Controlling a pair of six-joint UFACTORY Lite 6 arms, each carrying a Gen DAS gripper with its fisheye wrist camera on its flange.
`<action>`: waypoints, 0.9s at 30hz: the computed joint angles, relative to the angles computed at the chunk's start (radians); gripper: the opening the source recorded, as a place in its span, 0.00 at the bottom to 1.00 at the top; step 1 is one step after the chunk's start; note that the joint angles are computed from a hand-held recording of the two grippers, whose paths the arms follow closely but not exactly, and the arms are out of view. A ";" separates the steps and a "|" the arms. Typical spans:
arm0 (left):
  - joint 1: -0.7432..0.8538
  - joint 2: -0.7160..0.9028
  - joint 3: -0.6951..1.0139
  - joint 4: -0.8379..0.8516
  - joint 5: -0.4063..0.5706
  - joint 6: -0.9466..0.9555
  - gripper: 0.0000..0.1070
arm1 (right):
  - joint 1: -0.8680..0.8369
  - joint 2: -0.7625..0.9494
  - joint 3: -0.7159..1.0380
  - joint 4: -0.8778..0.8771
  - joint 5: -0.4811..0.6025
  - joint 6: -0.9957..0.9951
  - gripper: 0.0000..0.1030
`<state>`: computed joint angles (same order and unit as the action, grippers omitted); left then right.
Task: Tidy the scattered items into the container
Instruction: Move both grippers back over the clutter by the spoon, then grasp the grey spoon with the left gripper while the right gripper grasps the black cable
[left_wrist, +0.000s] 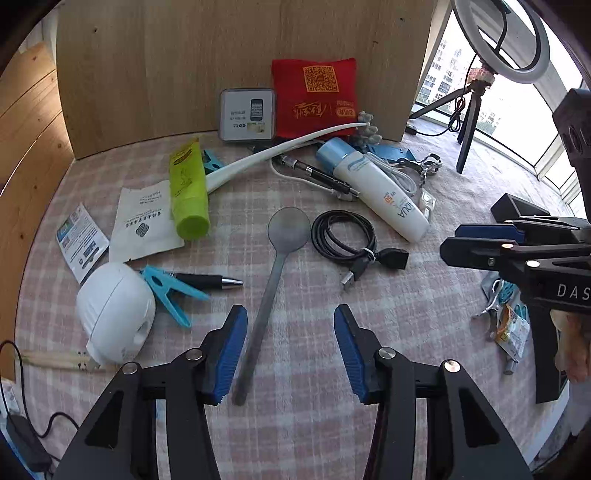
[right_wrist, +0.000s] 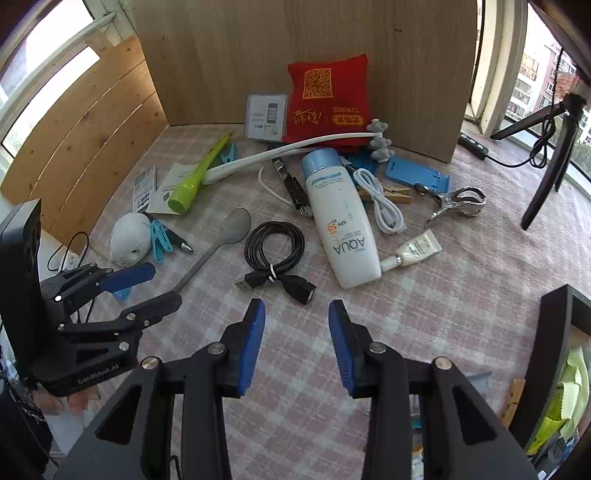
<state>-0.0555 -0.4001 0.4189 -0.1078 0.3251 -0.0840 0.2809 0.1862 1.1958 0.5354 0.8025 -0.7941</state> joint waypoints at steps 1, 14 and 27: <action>0.008 0.050 0.024 -0.026 -0.016 0.038 0.40 | 0.020 0.044 0.031 -0.001 -0.002 0.026 0.33; 0.028 0.444 0.245 -0.037 -0.098 0.167 0.35 | 0.114 0.375 0.287 -0.048 0.000 0.237 0.27; 0.036 0.452 0.257 0.004 -0.125 0.120 0.07 | 0.131 0.374 0.260 -0.033 -0.051 0.206 0.10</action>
